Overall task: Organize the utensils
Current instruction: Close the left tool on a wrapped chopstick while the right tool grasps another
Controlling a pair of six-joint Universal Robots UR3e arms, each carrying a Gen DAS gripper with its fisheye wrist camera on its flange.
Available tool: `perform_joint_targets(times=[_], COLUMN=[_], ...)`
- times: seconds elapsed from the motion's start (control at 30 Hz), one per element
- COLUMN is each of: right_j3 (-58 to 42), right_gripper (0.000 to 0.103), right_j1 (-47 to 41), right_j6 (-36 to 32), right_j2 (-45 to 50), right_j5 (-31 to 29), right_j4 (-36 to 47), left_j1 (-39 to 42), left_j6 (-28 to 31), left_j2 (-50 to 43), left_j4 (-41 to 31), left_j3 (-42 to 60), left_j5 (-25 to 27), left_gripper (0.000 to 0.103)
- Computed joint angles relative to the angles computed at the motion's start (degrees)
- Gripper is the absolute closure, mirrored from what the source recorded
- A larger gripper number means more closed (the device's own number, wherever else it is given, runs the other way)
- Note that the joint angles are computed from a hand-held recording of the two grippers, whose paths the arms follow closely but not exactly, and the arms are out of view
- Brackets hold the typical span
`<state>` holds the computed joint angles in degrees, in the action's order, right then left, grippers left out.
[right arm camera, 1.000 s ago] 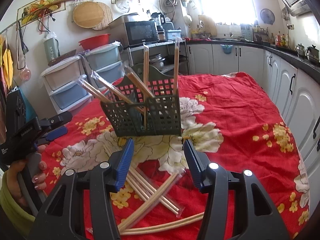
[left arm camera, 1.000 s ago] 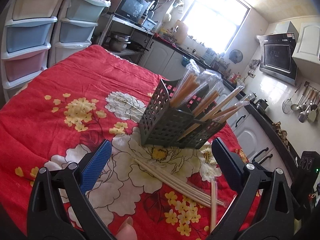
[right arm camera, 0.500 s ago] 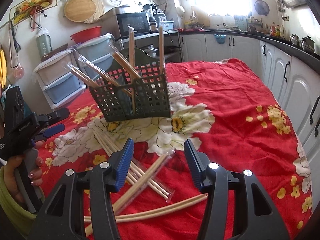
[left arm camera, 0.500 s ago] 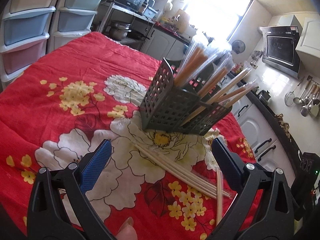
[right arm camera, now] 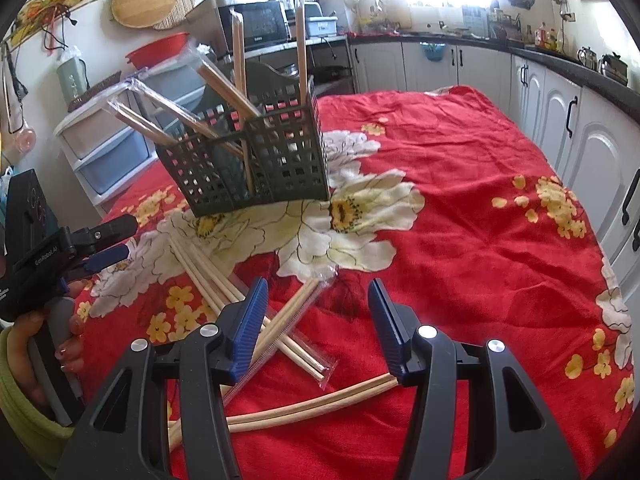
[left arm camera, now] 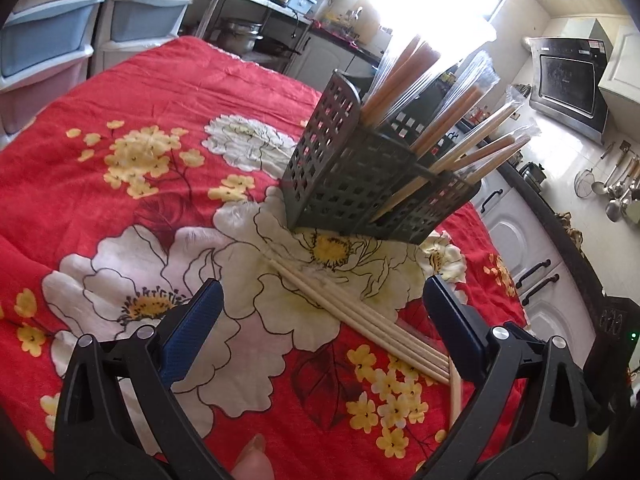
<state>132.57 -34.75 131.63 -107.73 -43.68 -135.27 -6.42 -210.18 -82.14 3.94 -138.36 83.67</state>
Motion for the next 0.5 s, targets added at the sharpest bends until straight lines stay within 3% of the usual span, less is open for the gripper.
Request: perform_joint_targets(times=[0.5], right_j3=[-3.2], right_gripper=[0.053], right_j1=[7.5], right_j6=[5.1], right_j2=[8.1], right_j5=[-7.2], right_j4=[-5.2], left_j1=[8.3], left_j6=[-0.7], left_j2=[-5.8], left_j4=[4.0], left_j3=[-2.2], left_j5=[-14.0], left_gripper=[0.037])
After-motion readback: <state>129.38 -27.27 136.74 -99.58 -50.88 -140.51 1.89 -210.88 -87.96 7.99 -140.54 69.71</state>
